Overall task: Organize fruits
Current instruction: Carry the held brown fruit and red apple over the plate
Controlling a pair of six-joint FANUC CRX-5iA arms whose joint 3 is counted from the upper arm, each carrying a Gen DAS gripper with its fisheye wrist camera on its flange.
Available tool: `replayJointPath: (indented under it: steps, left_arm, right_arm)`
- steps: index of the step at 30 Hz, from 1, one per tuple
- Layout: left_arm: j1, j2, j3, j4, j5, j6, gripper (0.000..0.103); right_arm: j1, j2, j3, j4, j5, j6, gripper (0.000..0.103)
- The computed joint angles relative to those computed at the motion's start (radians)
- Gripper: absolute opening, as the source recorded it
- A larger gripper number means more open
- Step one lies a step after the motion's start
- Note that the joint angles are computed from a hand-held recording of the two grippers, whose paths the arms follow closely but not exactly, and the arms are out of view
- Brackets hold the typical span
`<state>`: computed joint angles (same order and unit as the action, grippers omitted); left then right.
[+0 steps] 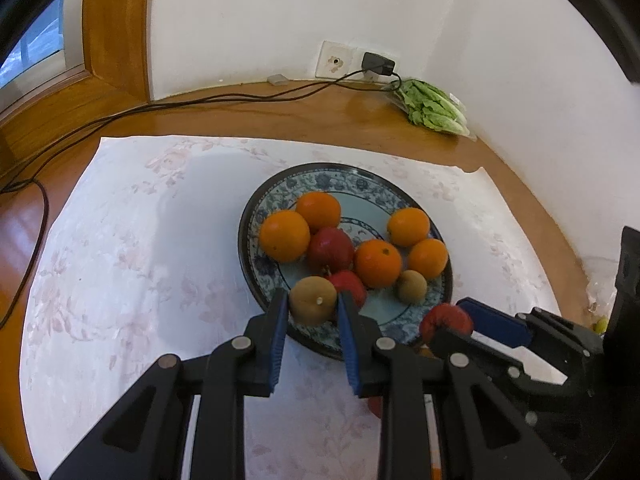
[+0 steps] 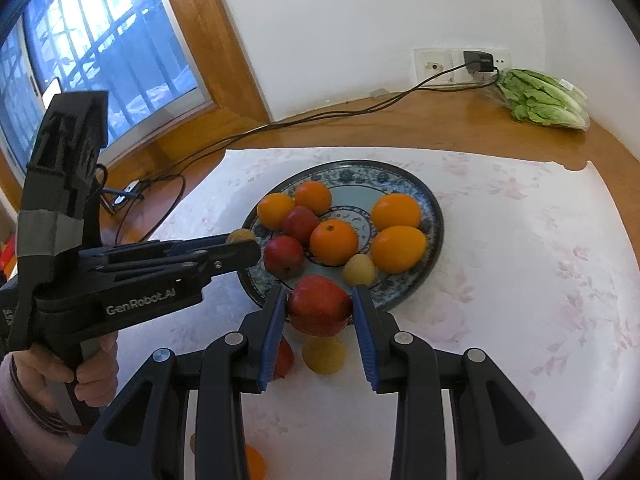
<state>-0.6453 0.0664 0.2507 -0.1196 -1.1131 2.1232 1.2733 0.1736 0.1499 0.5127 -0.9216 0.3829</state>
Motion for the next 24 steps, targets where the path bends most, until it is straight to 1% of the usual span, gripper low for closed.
replayJointPath:
  steps: [9, 17, 24]
  left_arm:
    - [0.015, 0.006, -0.017, 0.019, 0.031, -0.014, 0.026]
    - [0.038, 0.0, -0.038, 0.041, 0.058, -0.017, 0.026]
    - [0.039, -0.001, -0.041, 0.036, 0.063, -0.02, 0.026]
  right_arm:
    - [-0.004, 0.056, 0.067, -0.018, -0.043, 0.052, 0.035]
    - [-0.009, 0.084, 0.095, -0.028, -0.068, 0.072, 0.035]
    - [-0.01, 0.093, 0.104, -0.024, -0.072, 0.076, 0.035]
